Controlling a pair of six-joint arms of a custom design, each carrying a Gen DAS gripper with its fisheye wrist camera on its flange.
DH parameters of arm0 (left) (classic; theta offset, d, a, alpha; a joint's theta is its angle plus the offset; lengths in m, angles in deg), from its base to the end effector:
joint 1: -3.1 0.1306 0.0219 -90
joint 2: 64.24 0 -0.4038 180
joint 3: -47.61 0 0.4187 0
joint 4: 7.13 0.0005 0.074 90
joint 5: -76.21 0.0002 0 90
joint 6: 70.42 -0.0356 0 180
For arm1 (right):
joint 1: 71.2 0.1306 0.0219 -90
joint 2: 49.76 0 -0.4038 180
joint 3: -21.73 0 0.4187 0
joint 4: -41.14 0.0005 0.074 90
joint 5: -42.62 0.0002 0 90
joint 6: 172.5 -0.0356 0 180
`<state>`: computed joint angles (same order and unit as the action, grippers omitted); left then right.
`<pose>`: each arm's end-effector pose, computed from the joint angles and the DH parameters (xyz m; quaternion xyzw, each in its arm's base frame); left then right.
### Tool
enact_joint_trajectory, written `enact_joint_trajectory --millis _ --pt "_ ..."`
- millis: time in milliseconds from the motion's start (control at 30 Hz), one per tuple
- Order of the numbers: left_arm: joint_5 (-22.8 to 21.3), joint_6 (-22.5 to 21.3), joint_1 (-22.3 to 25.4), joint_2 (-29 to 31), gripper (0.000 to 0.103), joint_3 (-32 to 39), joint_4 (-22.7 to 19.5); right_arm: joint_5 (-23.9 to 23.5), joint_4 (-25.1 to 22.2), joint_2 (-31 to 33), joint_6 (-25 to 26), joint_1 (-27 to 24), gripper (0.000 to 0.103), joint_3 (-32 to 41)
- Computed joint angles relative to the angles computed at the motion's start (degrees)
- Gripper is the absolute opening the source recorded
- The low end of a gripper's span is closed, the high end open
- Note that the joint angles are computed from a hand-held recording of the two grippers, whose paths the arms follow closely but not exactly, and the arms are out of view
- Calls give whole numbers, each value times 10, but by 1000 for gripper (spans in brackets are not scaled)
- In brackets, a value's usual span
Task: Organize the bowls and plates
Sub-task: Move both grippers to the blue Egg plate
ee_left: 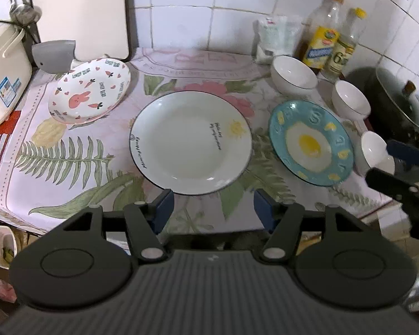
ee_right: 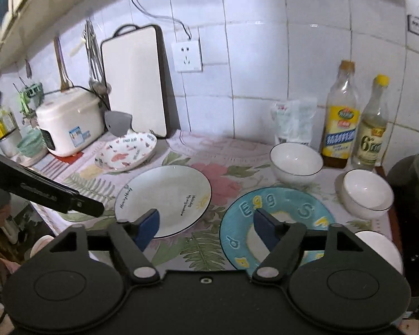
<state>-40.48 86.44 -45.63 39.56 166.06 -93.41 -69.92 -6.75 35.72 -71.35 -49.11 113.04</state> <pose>0.3787 -0.4080 0.5282 -0.1877 0.9427 -0.0100 0.2756 0.4452 0.1949 0.5039 -0.3324 0.8360 0.2157 0.3796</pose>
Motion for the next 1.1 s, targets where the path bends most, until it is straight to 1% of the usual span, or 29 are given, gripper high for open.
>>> enact_joint_trajectory --millis 67,133,333,400,467,533,667,733,800,900,933,1033,1100 --pt "4 -6 -6 12 64 24 -12 -8 -9 -10 9 -12 79 1" --pt "5 -20 -11 22 68 46 -16 -6 -12 -20 16 -21 79 0" --pt "15 -59 -23 61 73 109 -23 -7 -11 -55 40 -49 81 -16" --pt "23 -69 -25 81 76 137 -32 -8 -8 -68 48 -57 81 -25" --pt "32 -75 -26 98 76 161 -40 -7 -1 -80 58 -65 82 -36" --pt "39 -83 -27 118 76 189 -48 -7 8 -91 63 -73 82 -48" --pt "43 -90 -26 148 77 227 -49 -12 29 -110 68 -86 82 -72" --pt "35 -91 -26 163 77 242 -48 -13 51 -117 73 -89 83 -88" --pt "23 -90 -25 177 77 252 -46 -19 84 -124 70 -94 84 -110" --pt "0 -92 -24 182 77 237 -19 -20 152 -131 53 -99 85 -151" --pt "-12 -95 -25 178 77 221 1 -13 161 -129 48 -98 85 -158" --pt "-49 -90 -26 170 77 182 44 7 154 -110 37 -95 85 -162" --pt "-59 -79 -23 167 77 161 63 8 157 -101 22 -94 85 -171"
